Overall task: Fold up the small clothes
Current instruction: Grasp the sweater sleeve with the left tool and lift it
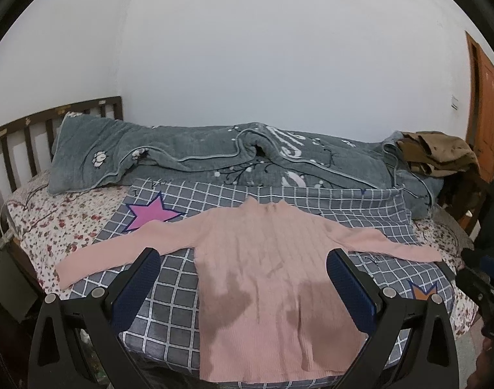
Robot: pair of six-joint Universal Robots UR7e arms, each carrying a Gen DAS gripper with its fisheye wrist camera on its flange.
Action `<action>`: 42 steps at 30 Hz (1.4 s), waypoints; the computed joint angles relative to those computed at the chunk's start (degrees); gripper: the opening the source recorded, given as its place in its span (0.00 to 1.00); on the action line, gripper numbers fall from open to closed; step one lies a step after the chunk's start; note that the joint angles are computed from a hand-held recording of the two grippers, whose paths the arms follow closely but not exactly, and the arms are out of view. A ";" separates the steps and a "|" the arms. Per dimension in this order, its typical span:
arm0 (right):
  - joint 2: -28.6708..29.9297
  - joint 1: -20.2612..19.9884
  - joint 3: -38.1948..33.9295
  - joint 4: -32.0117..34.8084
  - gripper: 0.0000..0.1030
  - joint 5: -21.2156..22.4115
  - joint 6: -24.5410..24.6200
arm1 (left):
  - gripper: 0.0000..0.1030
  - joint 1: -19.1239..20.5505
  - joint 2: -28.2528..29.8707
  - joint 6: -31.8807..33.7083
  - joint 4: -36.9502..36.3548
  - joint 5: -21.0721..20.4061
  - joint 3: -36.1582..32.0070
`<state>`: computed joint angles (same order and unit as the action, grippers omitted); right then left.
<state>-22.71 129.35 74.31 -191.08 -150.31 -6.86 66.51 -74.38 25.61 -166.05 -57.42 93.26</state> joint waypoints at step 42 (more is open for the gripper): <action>25.66 -13.14 -36.06 12.66 0.88 16.29 -11.90 | 0.49 33.74 34.12 -28.90 23.94 -15.91 -61.49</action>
